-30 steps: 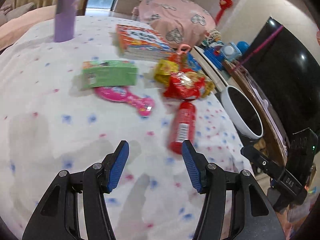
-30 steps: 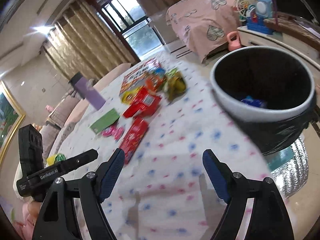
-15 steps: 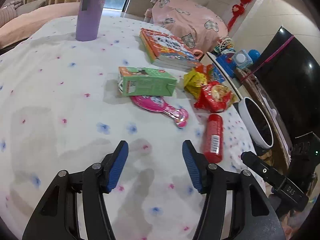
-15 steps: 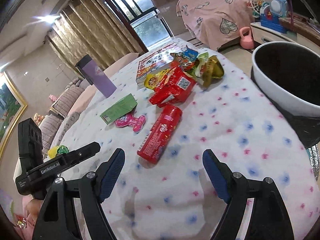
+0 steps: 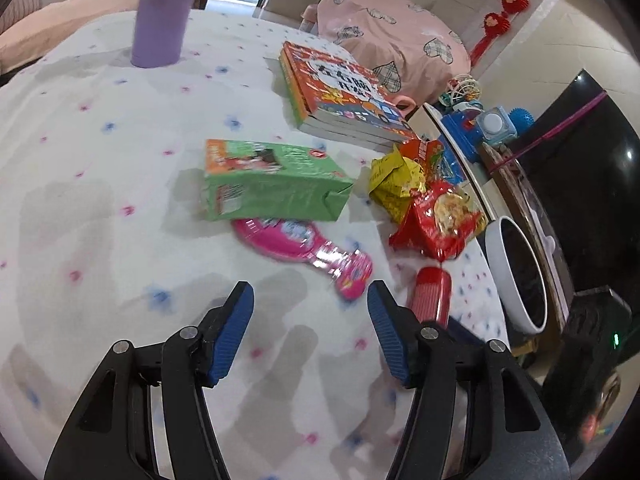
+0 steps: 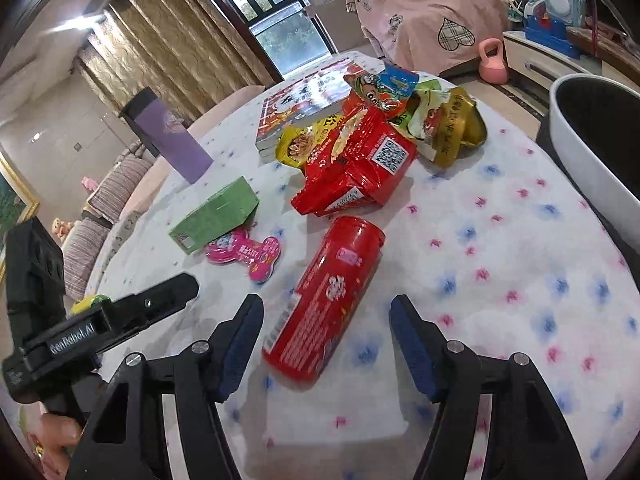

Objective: Collect trash
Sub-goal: 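Grasp the red can with the right tool while the left tool moves toward the green carton, then grasp the green milk carton with the left tool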

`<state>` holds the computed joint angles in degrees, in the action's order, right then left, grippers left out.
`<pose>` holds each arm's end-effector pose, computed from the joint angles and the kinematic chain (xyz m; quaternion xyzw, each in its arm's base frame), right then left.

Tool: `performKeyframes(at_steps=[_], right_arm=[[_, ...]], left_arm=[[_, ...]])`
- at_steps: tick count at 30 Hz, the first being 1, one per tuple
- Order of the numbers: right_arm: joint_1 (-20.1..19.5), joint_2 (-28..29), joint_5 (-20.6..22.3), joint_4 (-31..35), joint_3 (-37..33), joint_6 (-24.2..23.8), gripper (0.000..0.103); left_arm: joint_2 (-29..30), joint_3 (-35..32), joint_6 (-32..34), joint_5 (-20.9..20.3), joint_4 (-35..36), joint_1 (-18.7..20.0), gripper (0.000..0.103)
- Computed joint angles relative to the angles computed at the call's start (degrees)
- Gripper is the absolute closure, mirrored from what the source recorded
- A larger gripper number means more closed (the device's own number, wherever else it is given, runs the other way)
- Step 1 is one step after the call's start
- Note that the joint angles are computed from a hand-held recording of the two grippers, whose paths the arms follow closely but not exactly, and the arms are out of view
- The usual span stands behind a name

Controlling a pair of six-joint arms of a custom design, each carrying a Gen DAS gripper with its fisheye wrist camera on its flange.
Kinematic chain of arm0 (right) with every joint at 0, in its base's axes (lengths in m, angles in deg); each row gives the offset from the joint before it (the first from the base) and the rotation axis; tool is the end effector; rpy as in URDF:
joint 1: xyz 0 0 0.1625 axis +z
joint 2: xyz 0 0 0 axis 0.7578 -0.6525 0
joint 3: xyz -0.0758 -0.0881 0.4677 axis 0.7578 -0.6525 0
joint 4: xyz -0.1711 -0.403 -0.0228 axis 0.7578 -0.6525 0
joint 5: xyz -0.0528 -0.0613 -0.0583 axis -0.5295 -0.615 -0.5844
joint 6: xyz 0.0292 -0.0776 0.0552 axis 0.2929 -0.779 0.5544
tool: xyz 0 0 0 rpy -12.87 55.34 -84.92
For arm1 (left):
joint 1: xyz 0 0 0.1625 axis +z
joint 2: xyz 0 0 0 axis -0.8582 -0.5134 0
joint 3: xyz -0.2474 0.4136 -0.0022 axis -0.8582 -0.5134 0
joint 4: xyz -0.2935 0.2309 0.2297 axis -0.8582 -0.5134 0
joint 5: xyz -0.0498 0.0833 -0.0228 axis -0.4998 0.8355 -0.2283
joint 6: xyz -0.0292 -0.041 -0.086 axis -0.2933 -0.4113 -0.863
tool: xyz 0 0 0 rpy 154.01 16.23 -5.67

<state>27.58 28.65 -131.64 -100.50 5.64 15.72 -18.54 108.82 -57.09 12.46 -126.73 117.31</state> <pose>-0.0485 -0.8045 0.2281 0.2079 -0.9422 0.2425 0.1016 -0.2577 -0.7901 -0.0671 -0.0348 0.9222 -0.3305 0.1975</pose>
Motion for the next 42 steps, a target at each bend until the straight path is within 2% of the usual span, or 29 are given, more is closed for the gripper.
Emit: performKeyframes(at_steps=[1,2,4,7,10,13,14,15,17,20,23,26,28,29,31,32,33,36,39,42], right_arm=[[0.28,0.30,-0.75,-0.62,-0.14,-0.71,0.042],[0.52,0.52,-1.65,-1.01,-0.25,-1.44,0.060],[0.29,0.38,-1.02,0.95,-0.72,-2.26,0.061],[-0.01,-0.35,-1.15,2.32,-0.68,-3.87,0.062],[-1.00,-1.92,-0.26,4.24,-0.28,-4.57,0.063],[-1.87,-3.14,0.18,4.94,-0.06,-4.88,0.064],[-2.08,-3.40,0.50,5.15,-0.08,-4.78,0.065],[-2.35,-3.68,0.80,5.36,-0.10,-4.71,0.065],[-2.87,-4.14,1.53,5.78,-0.05,-4.91,0.066],[-3.24,-4.57,2.17,6.34,0.23,-4.85,0.067],[-3.62,-5.13,3.11,6.54,0.92,-5.18,0.067],[-3.91,-5.73,4.08,6.71,1.61,-5.57,0.068],[-4.12,-6.10,4.73,6.85,1.95,-5.58,0.068],[-4.14,-6.10,4.94,6.85,1.93,-5.49,0.068],[-4.24,-6.33,5.19,6.72,2.12,-5.38,0.069],[-4.28,-6.43,5.33,6.78,2.16,-5.25,0.069],[-4.29,-6.52,5.47,6.86,2.19,-5.14,0.069],[-4.27,-6.63,5.76,7.05,2.14,-4.66,0.071],[-4.12,-6.75,5.75,6.86,2.41,-4.78,0.072],[-3.75,-6.54,5.35,7.12,2.32,-5.07,0.072]], left_arm=[[0.53,-1.29,-0.63,0.03,1.38,0.16,0.042],[1.32,-3.26,-1.71,0.31,3.86,0.32,0.041],[2.78,-6.21,-2.49,1.64,6.66,0.48,0.041],[4.87,-10.26,-2.35,5.72,9.97,0.19,0.041],[6.68,-13.39,-0.18,9.16,12.65,-0.05,0.042],[8.17,-15.10,3.61,13.85,15.07,-0.73,0.056],[7.99,-14.34,5.34,13.71,13.84,-0.82,0.066],[7.46,-13.25,6.26,12.68,12.65,-0.76,0.085],[6.11,-10.88,6.59,11.23,12.30,-0.68,0.100],[3.88,-6.00,8.42,8.11,8.32,-0.77,0.102],[1.42,-1.16,7.51,3.39,5.87,-0.86,0.103],[-0.24,2.24,5.95,1.35,2.80,-0.99,0.103],[-0.79,2.91,4.88,1.95,1.49,-0.97,0.103],[-0.98,2.84,5.04,2.44,0.84,-0.91,0.100],[-1.19,1.75,5.71,3.99,1.78,-0.70,0.080],[-1.13,0.86,6.27,5.34,2.45,-0.58,0.046],[-0.87,0.25,7.62,6.47,1.59,-0.50,0.027],[-0.57,-1.74,13.06,6.88,0.34,0.51,0.022],[-0.62,-4.64,17.43,2.33,1.90,2.67,0.020],[0.15,-7.50,22.64,0.05,1.79,4.11,0.018]])
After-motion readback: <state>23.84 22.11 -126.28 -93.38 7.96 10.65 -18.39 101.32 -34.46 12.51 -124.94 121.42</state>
